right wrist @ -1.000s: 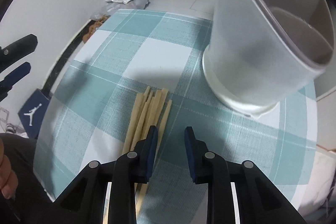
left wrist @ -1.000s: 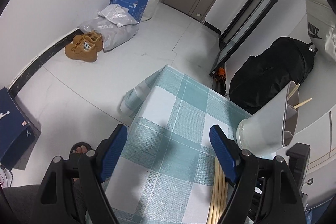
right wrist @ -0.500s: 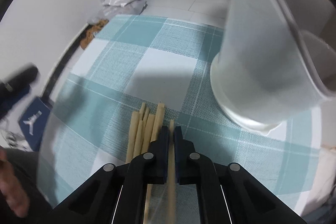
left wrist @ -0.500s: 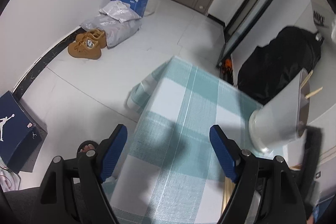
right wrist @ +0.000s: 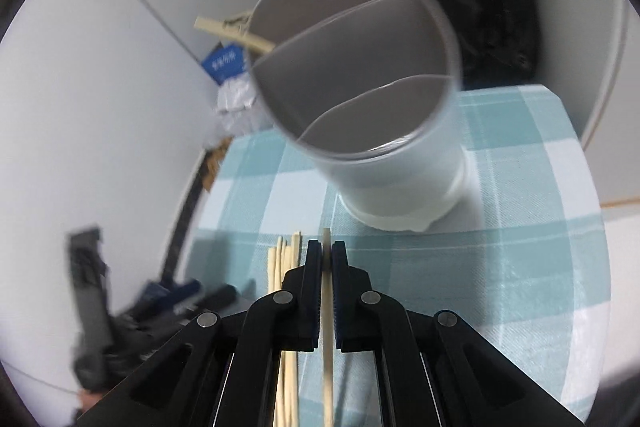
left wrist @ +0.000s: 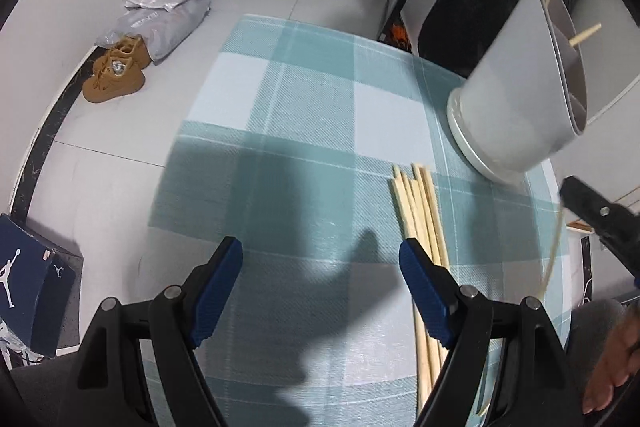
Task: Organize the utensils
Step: 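Close the right tool on a chopstick and lift it, then close the left tool on a chopstick while the right tool holds its chopstick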
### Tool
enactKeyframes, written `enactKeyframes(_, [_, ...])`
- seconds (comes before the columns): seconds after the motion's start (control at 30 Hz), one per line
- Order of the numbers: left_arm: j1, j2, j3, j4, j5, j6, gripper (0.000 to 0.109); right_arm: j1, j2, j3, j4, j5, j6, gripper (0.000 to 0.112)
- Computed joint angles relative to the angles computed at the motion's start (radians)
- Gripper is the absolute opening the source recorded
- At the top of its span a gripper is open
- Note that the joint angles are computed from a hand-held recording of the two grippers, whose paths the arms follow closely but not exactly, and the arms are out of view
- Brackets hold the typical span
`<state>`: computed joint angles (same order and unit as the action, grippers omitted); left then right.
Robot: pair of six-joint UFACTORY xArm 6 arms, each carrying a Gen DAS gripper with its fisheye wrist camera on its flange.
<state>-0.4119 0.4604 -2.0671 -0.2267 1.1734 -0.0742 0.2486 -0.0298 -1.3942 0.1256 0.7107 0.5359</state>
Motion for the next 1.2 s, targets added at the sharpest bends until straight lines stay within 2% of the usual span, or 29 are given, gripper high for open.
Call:
enactKeyframes(0.17, [-0.010,0.014,-0.027,0.003,0.018,-0.016,0.077,-0.033,-0.068,0.091,0.069,-0.071,-0.009,0.004])
enactKeyframes(0.4, [-0.066,0.042,-0.064,0.160,0.030,-0.033,0.077,-0.073,-0.169,0.227,0.157,-0.150,-0.082,0.004])
enactKeyframes(0.6, [-0.076,0.049,-0.085,0.194,0.054,0.006,0.077,-0.092,-0.230,0.314,0.210,-0.197,-0.140,0.004])
enactKeyframes(0.73, [-0.073,0.100,-0.183,0.200,0.140,-0.003,0.077,-0.106,-0.232,0.315,0.282,-0.211,-0.190,0.004])
enactKeyframes(0.83, [-0.083,0.162,-0.289,0.250,0.222,-0.006,0.079,-0.109,-0.213,0.306,0.317,-0.226,-0.228,0.004])
enactKeyframes(0.93, [-0.093,0.159,-0.286,0.284,0.224,-0.001,0.079,-0.108,-0.217,0.305,0.340,-0.228,-0.255,0.004])
enactKeyframes(1.0, [-0.111,0.191,-0.334,0.344,0.263,0.004,0.079,-0.107,-0.217,0.304,0.348,-0.235,-0.268,0.004])
enactKeyframes(1.07, [-0.112,0.187,-0.328,0.334,0.253,0.008,0.079,-0.112,-0.208,0.297,0.386,-0.239,-0.300,0.004])
enactKeyframes(1.1, [-0.112,0.217,-0.378,0.326,0.285,0.014,0.079,-0.114,-0.211,0.298,0.396,-0.239,-0.303,0.004])
enactKeyframes(1.2, [-0.109,0.227,-0.403,0.328,0.286,-0.001,0.079,-0.117,-0.219,0.300,0.403,-0.239,-0.296,0.004])
